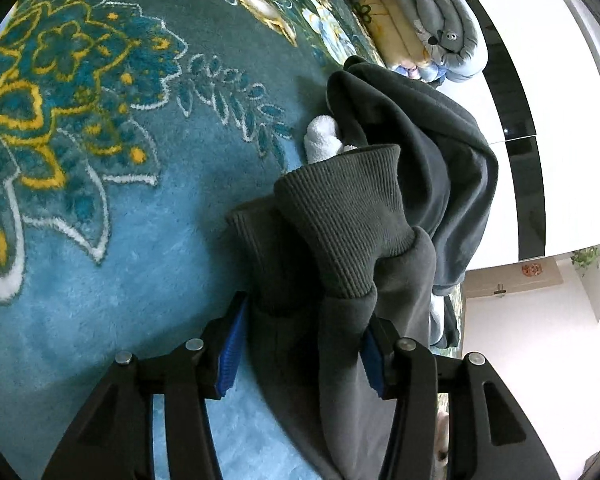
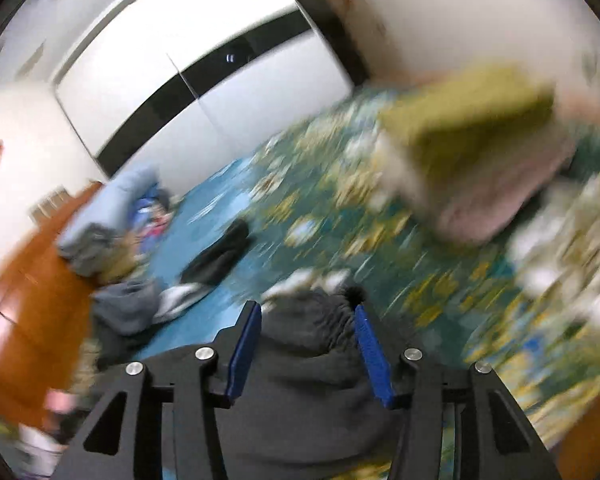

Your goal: Fold clothes

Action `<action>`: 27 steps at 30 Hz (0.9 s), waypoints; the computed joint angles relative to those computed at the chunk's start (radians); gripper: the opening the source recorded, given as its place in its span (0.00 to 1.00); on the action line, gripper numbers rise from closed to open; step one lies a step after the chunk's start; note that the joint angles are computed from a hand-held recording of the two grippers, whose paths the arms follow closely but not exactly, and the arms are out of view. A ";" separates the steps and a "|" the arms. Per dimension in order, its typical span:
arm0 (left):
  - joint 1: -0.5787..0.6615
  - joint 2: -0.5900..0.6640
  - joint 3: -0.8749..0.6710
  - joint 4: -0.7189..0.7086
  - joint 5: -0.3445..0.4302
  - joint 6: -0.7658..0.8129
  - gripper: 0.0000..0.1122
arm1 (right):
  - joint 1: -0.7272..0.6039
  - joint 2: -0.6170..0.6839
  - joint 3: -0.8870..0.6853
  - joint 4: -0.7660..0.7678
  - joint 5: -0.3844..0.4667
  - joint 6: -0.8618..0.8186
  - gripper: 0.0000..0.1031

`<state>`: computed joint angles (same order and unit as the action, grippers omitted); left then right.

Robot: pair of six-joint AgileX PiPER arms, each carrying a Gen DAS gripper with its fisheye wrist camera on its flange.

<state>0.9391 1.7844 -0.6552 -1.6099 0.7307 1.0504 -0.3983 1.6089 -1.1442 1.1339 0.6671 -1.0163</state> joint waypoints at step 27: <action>0.033 0.010 0.019 -0.009 0.039 0.008 0.45 | 0.609 0.047 0.095 -0.651 0.153 0.123 0.05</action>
